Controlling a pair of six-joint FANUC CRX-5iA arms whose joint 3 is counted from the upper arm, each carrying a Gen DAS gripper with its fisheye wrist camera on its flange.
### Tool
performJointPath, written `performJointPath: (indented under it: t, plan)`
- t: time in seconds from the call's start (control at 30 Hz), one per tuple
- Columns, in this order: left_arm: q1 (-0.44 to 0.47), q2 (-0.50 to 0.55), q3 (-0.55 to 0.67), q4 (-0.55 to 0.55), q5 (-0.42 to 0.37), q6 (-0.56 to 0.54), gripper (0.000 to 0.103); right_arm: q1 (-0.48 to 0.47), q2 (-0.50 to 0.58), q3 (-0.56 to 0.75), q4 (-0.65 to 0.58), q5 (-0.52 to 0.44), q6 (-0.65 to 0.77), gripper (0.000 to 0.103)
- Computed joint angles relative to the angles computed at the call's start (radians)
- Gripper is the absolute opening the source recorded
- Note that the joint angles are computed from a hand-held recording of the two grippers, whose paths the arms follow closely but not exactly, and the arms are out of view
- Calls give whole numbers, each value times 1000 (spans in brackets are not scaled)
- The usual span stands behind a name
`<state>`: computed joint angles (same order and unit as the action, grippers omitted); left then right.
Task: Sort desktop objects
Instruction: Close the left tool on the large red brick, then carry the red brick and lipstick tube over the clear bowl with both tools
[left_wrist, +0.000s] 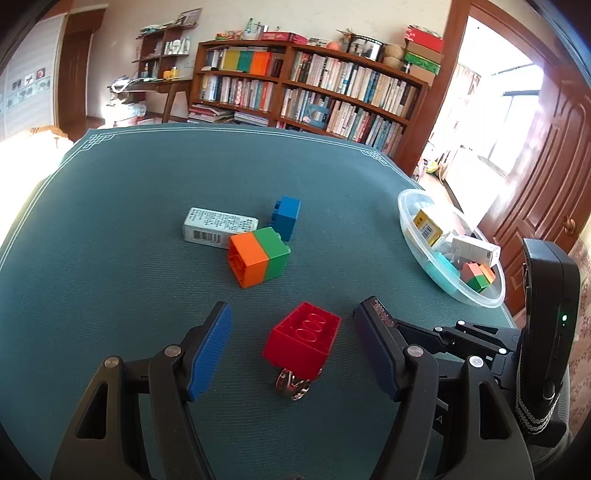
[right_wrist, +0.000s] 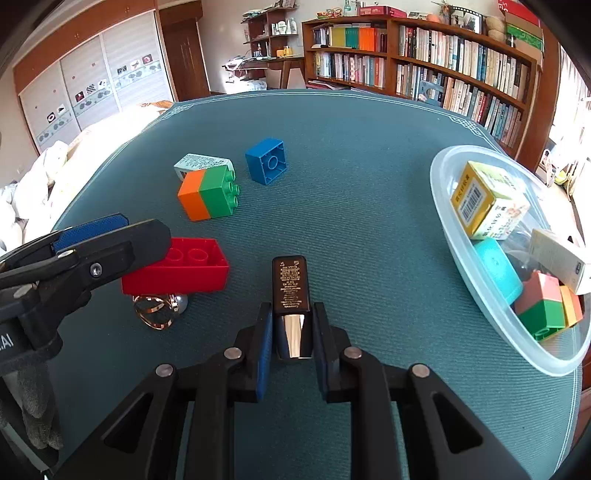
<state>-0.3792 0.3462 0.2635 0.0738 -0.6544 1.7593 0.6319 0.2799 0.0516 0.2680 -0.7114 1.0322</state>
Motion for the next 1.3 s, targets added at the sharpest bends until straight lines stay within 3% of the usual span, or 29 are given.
performJointPath:
  t: [0.27,0.5,0.57,0.63,0.7,1.03,1.3]
  plan:
    - [-52,75,136,-137,-120,-55,72,-7,-26,-12,-21,-48,22,23]
    - [-52,114,180,-150,-178,-39,72,10,-52,-71,69,-43,-24,23]
    - [-46,121,183,-133,-188,-36,60,14,-56,-84,88,-37,-33,23]
    - [-47,129,194,-139,-203,-24,40,15,-59,-91,97,-33,-36,23]
    - [-50,129,197,-153,-207,-5,36,17,-61,-97,107,-30,-37,23]
    - [-69,105,184,-197,-184,62,35,21,-79,-129,134,-9,-49,23]
    - [-73,77,170,-199,-150,86,35,0,-103,-116,61,5,-14,23]
